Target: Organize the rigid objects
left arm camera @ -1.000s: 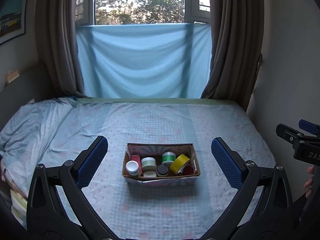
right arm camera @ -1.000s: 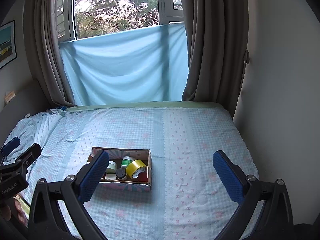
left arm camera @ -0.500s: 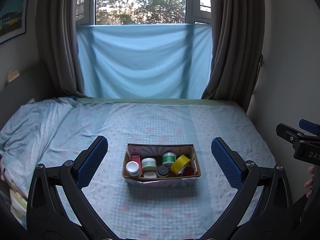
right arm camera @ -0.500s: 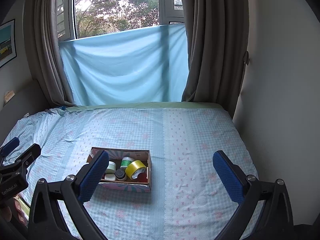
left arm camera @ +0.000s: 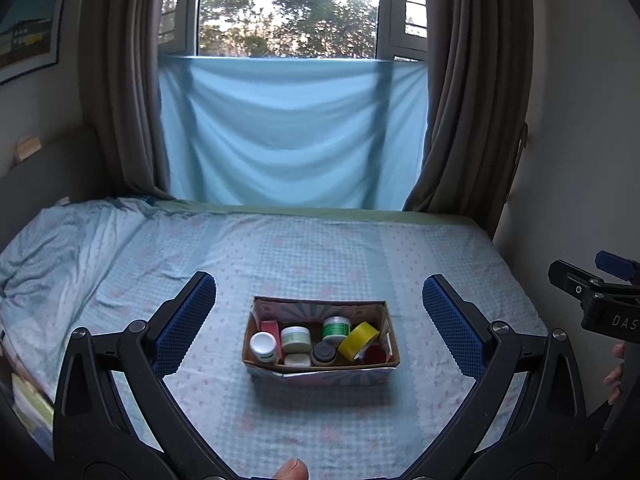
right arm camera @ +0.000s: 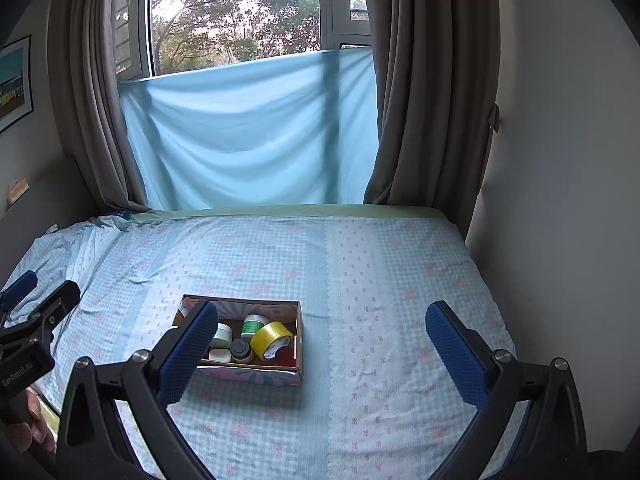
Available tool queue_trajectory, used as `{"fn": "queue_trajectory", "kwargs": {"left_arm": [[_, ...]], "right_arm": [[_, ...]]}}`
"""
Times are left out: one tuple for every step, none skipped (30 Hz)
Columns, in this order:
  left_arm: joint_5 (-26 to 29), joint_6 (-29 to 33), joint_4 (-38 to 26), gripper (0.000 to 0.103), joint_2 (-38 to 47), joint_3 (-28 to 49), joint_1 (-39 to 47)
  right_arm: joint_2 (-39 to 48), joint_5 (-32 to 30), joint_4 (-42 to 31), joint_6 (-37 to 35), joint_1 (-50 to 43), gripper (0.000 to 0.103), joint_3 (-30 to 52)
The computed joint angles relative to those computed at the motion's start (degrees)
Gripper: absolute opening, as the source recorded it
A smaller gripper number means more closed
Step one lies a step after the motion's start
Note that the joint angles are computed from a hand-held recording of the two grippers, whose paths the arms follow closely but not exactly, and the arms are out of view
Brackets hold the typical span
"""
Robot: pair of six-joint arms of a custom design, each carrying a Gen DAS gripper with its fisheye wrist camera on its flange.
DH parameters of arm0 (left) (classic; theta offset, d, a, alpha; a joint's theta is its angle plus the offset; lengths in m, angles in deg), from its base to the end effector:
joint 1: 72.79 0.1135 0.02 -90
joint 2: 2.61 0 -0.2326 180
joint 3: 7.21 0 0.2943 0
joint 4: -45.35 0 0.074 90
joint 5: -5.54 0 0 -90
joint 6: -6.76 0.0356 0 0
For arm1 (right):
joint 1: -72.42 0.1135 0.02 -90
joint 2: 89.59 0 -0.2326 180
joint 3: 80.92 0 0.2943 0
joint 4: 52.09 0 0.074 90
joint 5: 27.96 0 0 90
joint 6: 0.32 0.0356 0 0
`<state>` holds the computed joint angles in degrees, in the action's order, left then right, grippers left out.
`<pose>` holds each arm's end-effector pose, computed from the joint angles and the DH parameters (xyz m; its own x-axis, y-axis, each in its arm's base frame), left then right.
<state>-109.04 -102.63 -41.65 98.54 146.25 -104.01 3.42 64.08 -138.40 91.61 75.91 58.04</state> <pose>0.2919 -0.1596 0.5141 -0.5185 -0.0388 -0.8542 0.0071 0.9987 -0.0497 0.3198 0.0182 0.4863 -0.6472 -0.0057 -0.7623 -0.0120 0.9999 0.0026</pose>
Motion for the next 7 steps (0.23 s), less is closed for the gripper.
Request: {"fn": "queue_trajectory", "kwargs": {"left_arm": [[-0.4, -0.3, 0.3, 0.103, -0.2, -0.4, -0.1], [-1.2, -0.5, 0.2, 0.103, -0.2, -0.4, -0.2], [-1.6, -0.5, 0.2, 0.103, -0.2, -0.5, -0.4], [-1.9, -0.4, 0.7, 0.103, -0.7, -1.2, -0.5], [-1.9, -0.1, 1.5, 0.103, -1.4, -2.4, -0.5], [-1.9, 0.1, 2.1, 0.103, -2.0, -3.2, -0.4], [-1.7, 0.2, 2.3, 0.103, -2.0, -3.4, -0.3]], "right_arm": [[0.1, 0.0, -0.1, 0.0, 0.0, 0.103, 0.2], [0.4, 0.1, -0.1, 0.1, 0.0, 0.103, 0.6], [0.7, 0.0, -0.1, 0.2, 0.0, 0.103, 0.9], [1.0, 0.0, -0.2, 0.2, -0.1, 0.103, 1.2], [1.0, 0.0, -0.2, 0.1, -0.1, 0.103, 1.2], [1.2, 0.0, -0.2, 0.1, -0.1, 0.103, 1.4], [1.1, -0.1, -0.2, 0.1, -0.1, 0.103, 1.4]]}}
